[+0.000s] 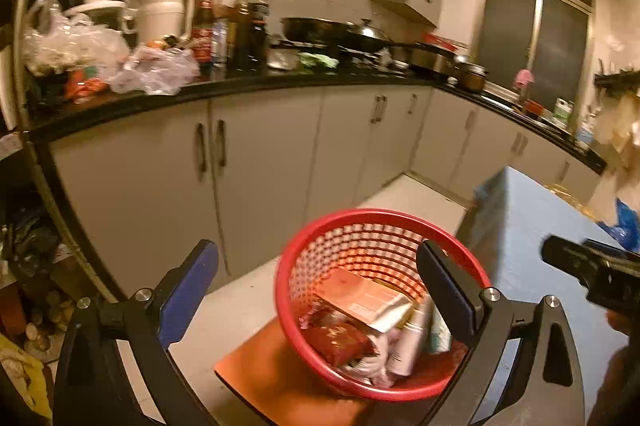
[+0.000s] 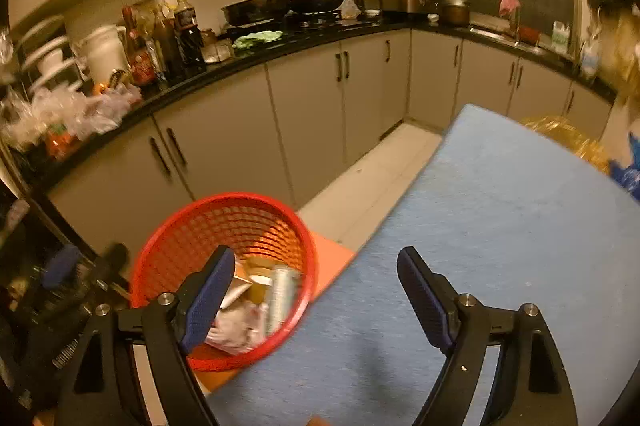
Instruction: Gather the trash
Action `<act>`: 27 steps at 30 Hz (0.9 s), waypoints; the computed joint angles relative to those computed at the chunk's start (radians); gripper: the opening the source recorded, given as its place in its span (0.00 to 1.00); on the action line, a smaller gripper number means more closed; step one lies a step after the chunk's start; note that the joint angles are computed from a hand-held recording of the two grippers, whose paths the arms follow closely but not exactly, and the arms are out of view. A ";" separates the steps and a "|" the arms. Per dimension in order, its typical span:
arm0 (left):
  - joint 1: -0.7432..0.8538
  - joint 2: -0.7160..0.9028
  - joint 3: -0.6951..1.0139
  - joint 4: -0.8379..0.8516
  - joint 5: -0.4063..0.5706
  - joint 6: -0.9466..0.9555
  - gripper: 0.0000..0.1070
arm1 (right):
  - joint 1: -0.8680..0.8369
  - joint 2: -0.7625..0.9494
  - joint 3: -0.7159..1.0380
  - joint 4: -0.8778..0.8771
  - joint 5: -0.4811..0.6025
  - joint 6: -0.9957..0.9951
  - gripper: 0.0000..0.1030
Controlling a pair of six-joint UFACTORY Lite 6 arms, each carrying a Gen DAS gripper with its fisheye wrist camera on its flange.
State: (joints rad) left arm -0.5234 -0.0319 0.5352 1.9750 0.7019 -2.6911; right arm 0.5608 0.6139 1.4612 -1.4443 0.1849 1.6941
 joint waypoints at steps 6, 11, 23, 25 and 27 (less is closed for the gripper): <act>-0.043 -0.039 -0.010 -0.137 0.065 0.106 0.96 | 0.023 -0.063 -0.107 -0.240 0.099 0.219 0.90; -0.175 -0.103 -0.031 -0.308 0.206 0.236 0.96 | 0.026 -0.184 -0.264 -0.378 0.144 0.382 0.91; -0.733 -0.080 0.044 -0.688 0.715 0.377 0.96 | 0.144 -0.745 -0.858 -0.391 0.408 0.491 0.96; -0.811 -0.038 0.084 -0.722 0.768 0.367 0.96 | 0.205 -0.889 -0.975 -0.309 0.481 0.447 0.97; -0.884 0.007 0.122 -0.738 0.815 0.348 0.96 | 0.307 -1.013 -1.074 -0.201 0.607 0.402 0.98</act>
State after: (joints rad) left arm -1.4073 -0.0250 0.6571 1.2371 1.5167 -2.3429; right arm 0.8675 -0.3991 0.3867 -1.6456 0.7919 2.0963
